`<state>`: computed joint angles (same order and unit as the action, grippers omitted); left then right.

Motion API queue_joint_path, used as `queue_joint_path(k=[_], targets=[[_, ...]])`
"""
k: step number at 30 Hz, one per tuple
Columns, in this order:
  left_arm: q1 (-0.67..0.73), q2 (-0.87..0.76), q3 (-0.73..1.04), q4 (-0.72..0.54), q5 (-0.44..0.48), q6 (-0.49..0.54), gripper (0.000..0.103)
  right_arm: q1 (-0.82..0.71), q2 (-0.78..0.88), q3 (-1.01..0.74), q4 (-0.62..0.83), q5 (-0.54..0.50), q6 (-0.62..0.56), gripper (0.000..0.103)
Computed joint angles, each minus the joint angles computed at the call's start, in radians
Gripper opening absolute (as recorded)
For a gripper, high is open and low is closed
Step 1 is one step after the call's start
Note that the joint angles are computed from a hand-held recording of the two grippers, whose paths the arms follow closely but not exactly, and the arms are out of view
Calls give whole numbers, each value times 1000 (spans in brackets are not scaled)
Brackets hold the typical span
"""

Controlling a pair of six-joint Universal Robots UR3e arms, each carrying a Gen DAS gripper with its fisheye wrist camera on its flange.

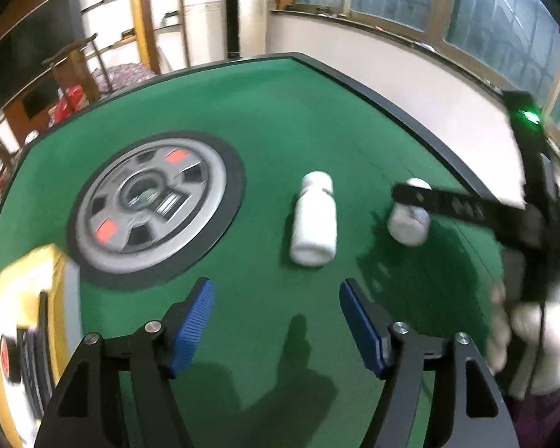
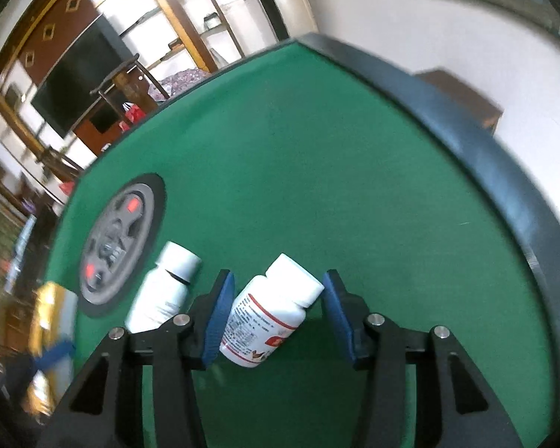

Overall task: Organize rigid objects
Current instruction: 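Grasp the white bottle with left while right grasps the red-label bottle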

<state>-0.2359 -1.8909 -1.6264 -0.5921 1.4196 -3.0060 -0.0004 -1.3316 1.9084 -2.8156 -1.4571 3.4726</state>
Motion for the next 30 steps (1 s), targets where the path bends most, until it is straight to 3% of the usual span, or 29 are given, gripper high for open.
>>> queue_joint_path(k=[2,6,10,11,12,13,23,28,30], targets=[[-35,-88,110,-24,16,5,73,-15,-15,57,-66,0,-9,49],[-106,-272,351,-70,118,12,73,-129,-33,175,-190,185,18,51],[-137,-388,497,-128,165,25,73,-171,-79,246,-288,212,49,58],[-137,-391,496,-132,164,22,60,-177,-86,259,-311,218,59,59],[-135,-385,484,-130,155,21,40,-171,-87,257,-312,208,61,59],[-130,-370,459,-120,136,17,36,-164,-87,251,-300,198,57,59],[-45,-78,39,46,61,-36,36,-83,-61,183,-216,141,30,59],[-19,127,-171,121,92,-39,36,20,-20,69,-57,-6,43,56],[-5,196,-238,137,96,-42,36,56,6,32,-36,-47,30,48]])
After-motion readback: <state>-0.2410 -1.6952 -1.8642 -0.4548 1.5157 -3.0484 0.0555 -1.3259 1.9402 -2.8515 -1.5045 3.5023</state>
